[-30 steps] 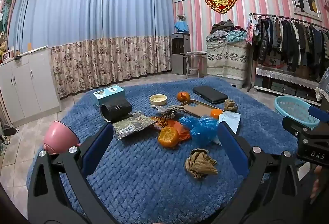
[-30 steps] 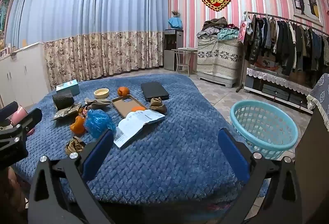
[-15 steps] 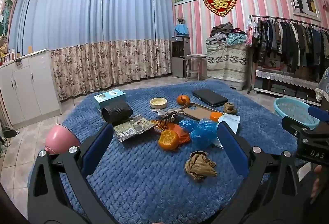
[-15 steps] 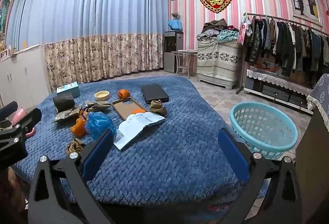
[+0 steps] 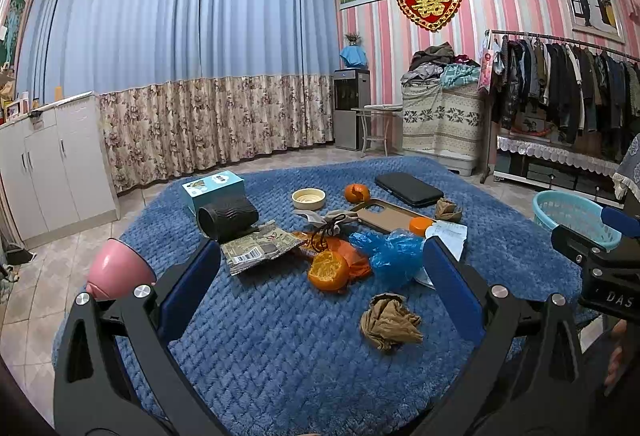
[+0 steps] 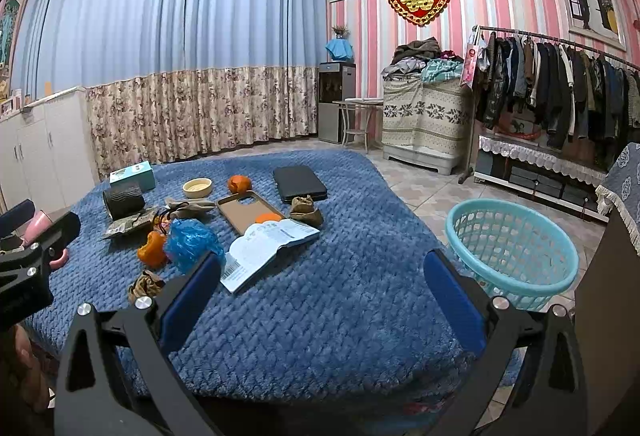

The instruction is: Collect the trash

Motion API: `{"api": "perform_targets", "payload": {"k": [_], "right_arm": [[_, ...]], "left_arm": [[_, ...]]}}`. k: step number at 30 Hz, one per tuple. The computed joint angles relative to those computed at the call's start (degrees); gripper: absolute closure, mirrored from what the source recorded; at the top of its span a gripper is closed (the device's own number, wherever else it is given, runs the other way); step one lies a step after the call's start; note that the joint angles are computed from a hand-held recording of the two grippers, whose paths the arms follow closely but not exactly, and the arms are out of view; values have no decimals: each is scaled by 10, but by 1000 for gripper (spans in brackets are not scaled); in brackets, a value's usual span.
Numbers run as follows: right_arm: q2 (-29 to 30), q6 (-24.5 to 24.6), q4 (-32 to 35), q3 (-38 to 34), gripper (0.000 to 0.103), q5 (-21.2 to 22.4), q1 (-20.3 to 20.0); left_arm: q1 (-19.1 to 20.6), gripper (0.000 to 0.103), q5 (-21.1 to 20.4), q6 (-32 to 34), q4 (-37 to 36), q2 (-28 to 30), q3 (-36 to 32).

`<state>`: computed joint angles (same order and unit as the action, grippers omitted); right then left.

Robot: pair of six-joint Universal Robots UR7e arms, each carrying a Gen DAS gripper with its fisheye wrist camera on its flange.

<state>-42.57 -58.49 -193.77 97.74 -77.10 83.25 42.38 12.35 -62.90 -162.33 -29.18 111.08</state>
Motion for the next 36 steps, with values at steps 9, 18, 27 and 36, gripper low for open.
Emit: {"api": "perform_targets", "payload": {"k": [9, 18, 27, 36], "right_arm": [[1, 0, 0, -1, 4, 1, 0], [1, 0, -2, 0, 4, 2, -1], [0, 0, -1, 0, 4, 3, -1], [-6, 2, 15, -8, 4, 2, -4]], "left_arm": [[2, 5, -1, -8, 9, -3, 2], [4, 5, 0, -18, 19, -4, 4], [4, 5, 0, -19, 19, -4, 3], [6, 5, -6, -23, 18, -1, 4]]}}
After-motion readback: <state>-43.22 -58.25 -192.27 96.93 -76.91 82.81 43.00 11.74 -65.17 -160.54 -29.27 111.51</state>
